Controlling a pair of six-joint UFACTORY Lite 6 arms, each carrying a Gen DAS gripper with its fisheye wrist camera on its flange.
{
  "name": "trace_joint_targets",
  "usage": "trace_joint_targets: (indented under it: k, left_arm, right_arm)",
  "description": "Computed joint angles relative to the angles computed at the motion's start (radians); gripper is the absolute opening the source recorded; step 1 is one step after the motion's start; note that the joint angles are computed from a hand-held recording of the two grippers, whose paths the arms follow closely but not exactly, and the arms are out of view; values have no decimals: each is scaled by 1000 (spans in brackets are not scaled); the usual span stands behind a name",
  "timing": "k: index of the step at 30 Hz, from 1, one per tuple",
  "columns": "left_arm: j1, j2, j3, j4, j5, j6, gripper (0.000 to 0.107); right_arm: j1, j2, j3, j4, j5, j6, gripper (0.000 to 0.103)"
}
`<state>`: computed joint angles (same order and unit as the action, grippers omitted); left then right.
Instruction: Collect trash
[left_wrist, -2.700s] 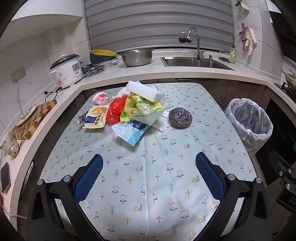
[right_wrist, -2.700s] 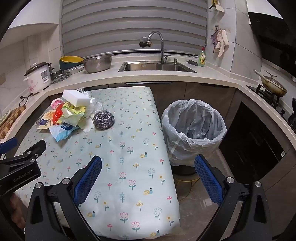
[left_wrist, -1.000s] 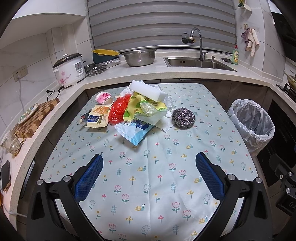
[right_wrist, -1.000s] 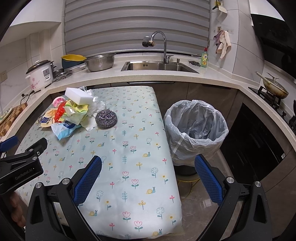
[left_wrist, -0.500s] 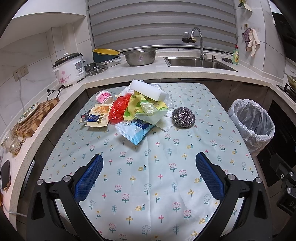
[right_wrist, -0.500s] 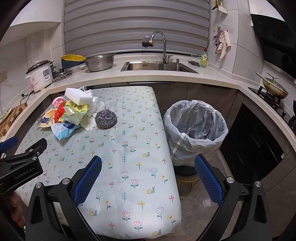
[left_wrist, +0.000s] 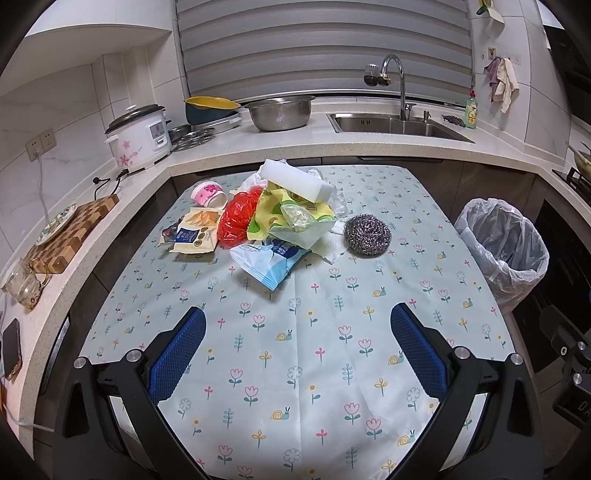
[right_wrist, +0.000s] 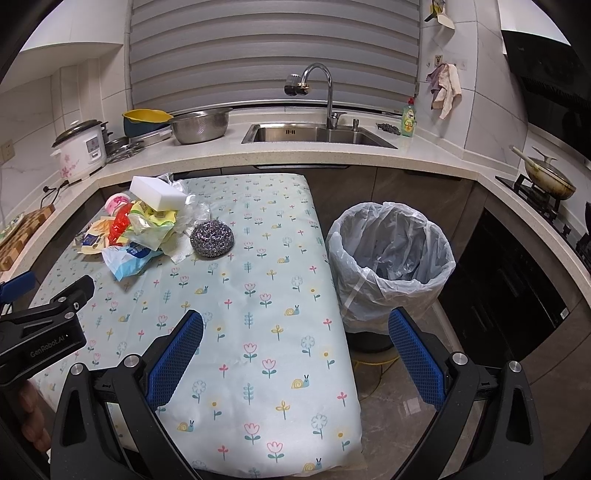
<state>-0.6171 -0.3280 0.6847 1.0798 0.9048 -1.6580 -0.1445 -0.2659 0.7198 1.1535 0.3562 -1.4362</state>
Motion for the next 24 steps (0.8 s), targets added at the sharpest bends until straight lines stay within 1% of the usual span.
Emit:
trace_joint_targets:
  k: [17, 24]
  left_arm:
    - [3, -1, -2, 0, -3, 2, 96]
    - [8, 3, -11, 5, -25, -12, 96]
  right_arm:
    - [-1, 6, 12, -24, 2, 26, 96]
    - [-2, 14, 16, -22, 1, 22, 96]
